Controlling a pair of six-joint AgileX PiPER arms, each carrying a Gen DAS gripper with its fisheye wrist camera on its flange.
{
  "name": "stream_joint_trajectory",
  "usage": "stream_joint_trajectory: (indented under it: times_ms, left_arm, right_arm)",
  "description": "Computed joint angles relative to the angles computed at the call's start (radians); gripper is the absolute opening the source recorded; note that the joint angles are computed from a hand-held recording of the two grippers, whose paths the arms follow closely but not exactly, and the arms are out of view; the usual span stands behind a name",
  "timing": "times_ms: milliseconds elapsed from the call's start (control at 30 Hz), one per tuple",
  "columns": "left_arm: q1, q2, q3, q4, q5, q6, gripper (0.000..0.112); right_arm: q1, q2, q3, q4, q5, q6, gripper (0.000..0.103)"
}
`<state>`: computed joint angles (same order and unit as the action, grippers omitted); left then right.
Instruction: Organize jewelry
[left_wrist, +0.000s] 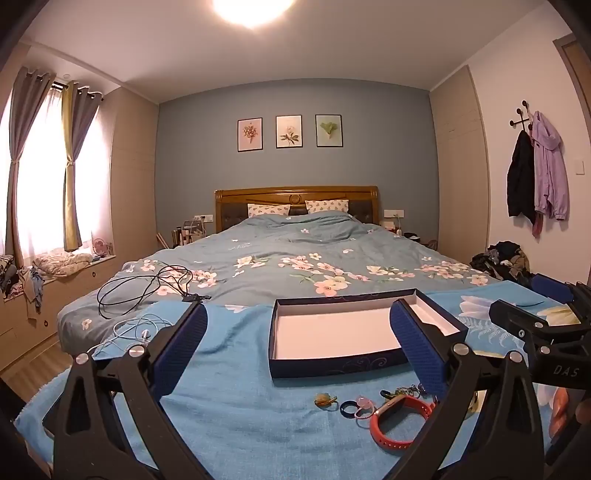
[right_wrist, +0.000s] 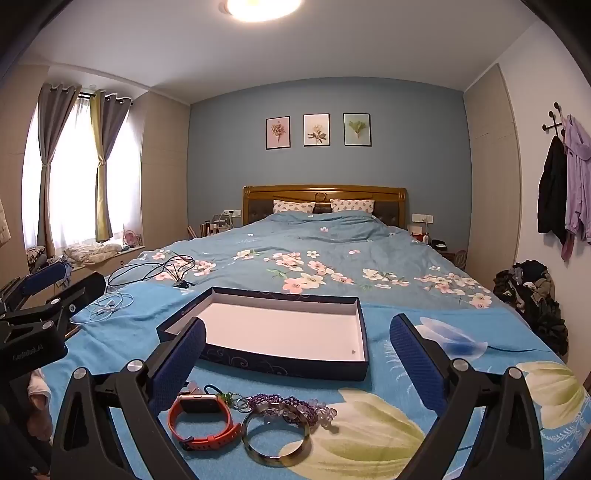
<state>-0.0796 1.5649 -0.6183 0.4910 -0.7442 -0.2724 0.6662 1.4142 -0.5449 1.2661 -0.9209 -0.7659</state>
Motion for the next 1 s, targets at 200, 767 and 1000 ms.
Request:
stream_joint_trajectory:
  times_ms: [200, 767, 1000]
  left_arm:
    - [-0.025, 0.008, -0.014, -0.034, 0.012, 0.022, 0.097]
    - [-0.002, -0.004, 0.014, -0.005, -0.030, 0.006, 0.097]
    - [-0.009, -0.009, 0.014, -0.013, -0.026, 0.008, 0.097]
  right_arm:
    - [0.002, -0.003, 0.008, -0.009, -0.010, 0.013, 0.096]
    - [-0.007, 0.012, 0.003, -0.012, -0.004, 0.020, 0.096]
    - [-0.010, 0.008, 0.007, -0.017, -0.002, 0.025, 0.096]
